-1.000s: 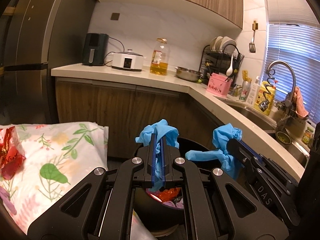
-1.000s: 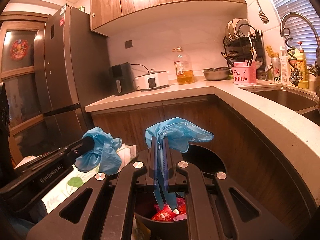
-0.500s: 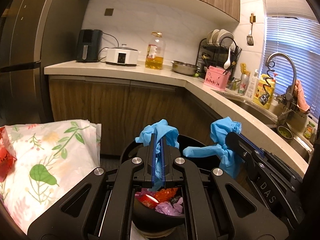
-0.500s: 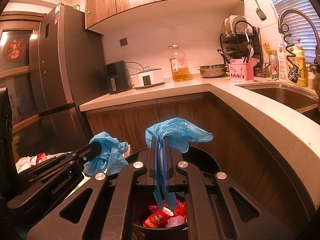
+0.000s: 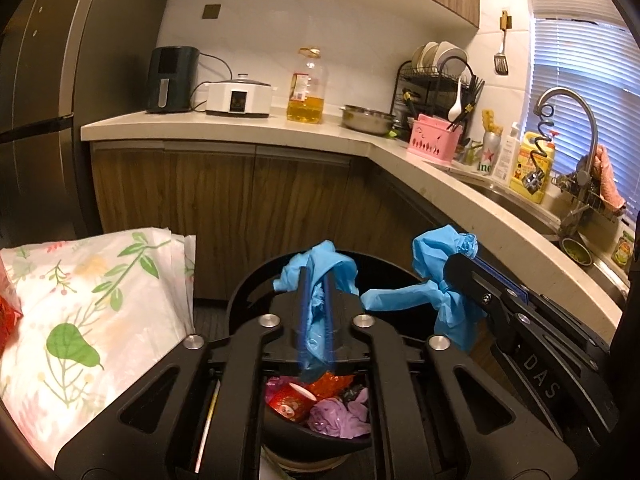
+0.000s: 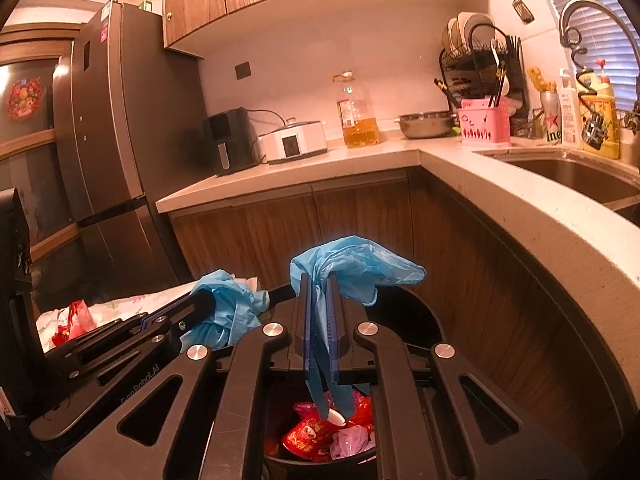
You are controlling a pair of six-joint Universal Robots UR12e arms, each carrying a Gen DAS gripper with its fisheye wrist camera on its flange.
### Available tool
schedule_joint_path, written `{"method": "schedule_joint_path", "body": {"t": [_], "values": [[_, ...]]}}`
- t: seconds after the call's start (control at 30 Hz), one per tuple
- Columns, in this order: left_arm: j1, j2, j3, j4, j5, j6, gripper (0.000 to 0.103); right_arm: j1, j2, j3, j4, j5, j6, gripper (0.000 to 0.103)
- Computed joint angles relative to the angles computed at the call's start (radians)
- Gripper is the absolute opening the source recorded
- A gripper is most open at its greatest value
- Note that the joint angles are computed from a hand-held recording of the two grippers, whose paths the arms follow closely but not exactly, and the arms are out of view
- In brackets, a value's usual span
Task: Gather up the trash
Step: 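Open both tools to drop the blue gloves into the bin, then move both tools back over the table toward the black bag and purple glove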
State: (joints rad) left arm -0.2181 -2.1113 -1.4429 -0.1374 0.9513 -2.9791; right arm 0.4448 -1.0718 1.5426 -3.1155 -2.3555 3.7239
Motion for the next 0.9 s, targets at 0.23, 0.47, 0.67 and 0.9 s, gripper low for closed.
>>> {"method": "schedule_joint_path", "body": {"t": [0.23,0.47,0.67,0.9], "values": [[0.002,-0.002,-0.002,0.007,0.015,-0.009,0.034,-0.006,-0.008,0.012,0.046,0.006,0.046,0.021],[0.021,0.018,-0.047,0.089,0.082,-0.079,0.069,0.008,-0.011,0.018,0.051,-0.031,0.06,0.043],[0.047,0.06,-0.124,0.178,0.171,-0.111,0.086,0.038,-0.005,0.013,0.027,-0.078,0.047,0.071],[0.089,0.107,-0.211,0.253,0.246,-0.142,0.088,0.067,0.005,0.002,-0.004,-0.103,0.051,0.08]]}}
